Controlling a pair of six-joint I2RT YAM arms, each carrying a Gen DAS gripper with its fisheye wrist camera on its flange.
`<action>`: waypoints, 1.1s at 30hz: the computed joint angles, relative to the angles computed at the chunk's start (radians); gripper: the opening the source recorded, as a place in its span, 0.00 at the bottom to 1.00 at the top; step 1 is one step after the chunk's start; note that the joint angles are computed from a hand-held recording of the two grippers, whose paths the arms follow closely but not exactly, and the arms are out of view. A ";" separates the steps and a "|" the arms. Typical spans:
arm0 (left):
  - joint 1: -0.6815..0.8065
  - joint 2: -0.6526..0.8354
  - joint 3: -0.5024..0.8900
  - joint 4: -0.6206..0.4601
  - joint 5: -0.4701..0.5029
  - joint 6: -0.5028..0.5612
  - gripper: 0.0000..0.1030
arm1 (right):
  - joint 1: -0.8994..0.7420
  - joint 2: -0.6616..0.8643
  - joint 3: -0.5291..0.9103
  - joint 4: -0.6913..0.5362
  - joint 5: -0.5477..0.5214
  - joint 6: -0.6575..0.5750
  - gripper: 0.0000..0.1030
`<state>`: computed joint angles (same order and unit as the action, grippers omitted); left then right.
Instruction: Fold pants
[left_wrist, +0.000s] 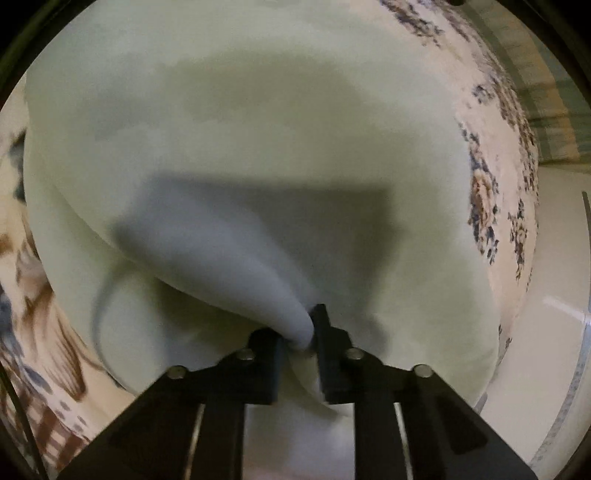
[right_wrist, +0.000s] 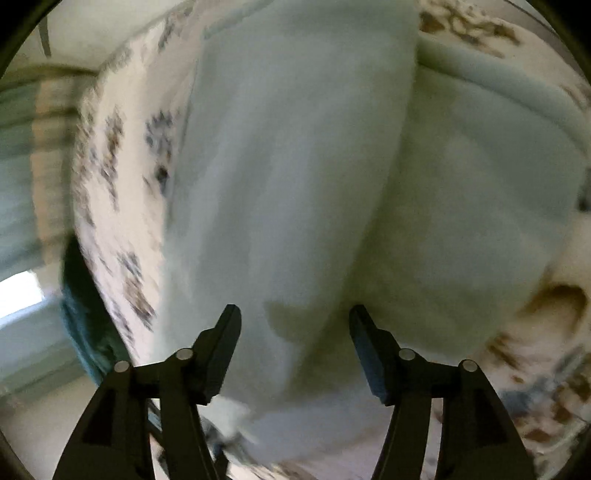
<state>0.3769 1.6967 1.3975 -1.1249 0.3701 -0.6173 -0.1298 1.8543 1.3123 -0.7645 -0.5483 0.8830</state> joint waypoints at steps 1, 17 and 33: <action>0.004 -0.012 0.007 -0.010 -0.007 0.021 0.08 | 0.000 -0.004 -0.011 0.051 0.005 0.010 0.41; 0.024 -0.150 -0.121 -0.133 -0.110 0.188 0.08 | -0.019 -0.206 -0.048 -0.260 0.149 -0.166 0.08; 0.050 -0.100 -0.107 -0.077 -0.031 0.140 0.08 | -0.178 -0.209 -0.151 -0.032 0.183 -0.052 0.08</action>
<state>0.4274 1.5970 1.2905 -1.2021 0.3393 -0.4772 -0.3074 1.6455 1.1616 -0.7966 -0.3655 0.8312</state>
